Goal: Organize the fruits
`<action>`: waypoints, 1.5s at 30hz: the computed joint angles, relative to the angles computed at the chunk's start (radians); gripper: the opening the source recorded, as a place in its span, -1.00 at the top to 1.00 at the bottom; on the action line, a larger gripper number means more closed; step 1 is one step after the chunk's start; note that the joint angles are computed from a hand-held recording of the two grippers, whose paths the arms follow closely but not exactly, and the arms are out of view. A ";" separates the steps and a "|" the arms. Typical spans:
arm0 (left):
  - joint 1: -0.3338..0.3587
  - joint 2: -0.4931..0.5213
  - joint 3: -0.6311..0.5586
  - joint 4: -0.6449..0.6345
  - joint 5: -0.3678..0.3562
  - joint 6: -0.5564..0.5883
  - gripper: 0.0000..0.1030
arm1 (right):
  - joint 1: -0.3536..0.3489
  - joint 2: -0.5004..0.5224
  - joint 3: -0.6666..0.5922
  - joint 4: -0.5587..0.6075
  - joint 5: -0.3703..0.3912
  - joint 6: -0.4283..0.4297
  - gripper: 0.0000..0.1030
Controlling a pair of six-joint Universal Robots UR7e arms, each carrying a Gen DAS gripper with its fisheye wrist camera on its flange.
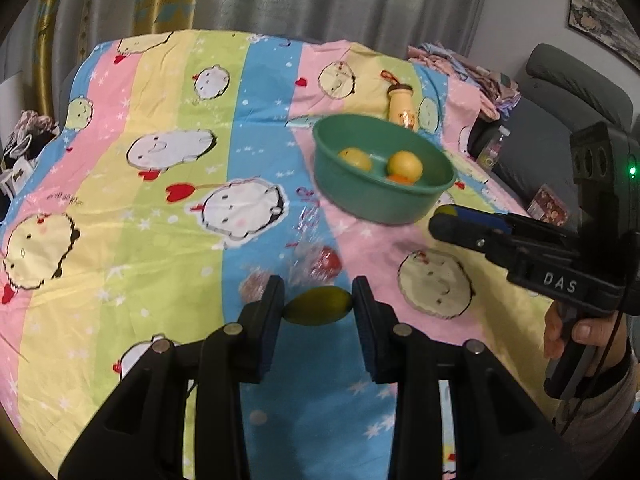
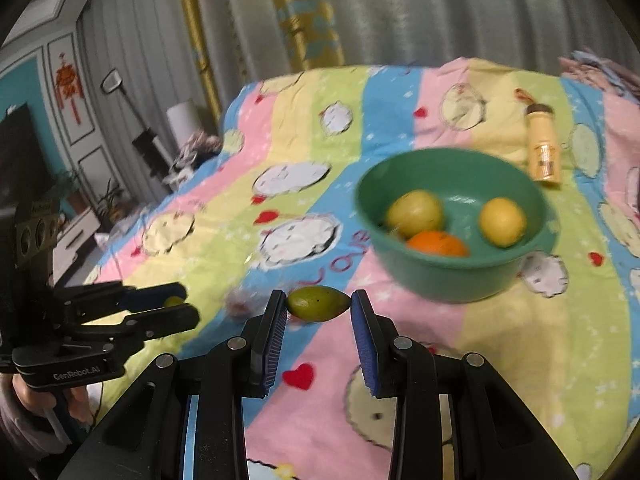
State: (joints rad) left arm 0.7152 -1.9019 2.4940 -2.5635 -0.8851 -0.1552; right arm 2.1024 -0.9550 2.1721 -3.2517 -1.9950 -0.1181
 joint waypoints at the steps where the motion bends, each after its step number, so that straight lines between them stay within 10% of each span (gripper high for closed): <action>1: -0.006 0.012 -0.007 -0.008 0.003 0.005 0.33 | -0.002 -0.009 0.003 -0.013 -0.010 0.004 0.32; 45: 0.045 0.598 -0.360 -0.238 0.019 0.219 0.33 | -0.139 -0.037 -0.098 -0.073 -0.091 -0.025 0.32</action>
State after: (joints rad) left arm 0.7605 -1.3037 2.1335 -2.8016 -0.8661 0.0637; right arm 1.9634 -0.9923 2.0742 -3.3243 -2.0864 -0.1435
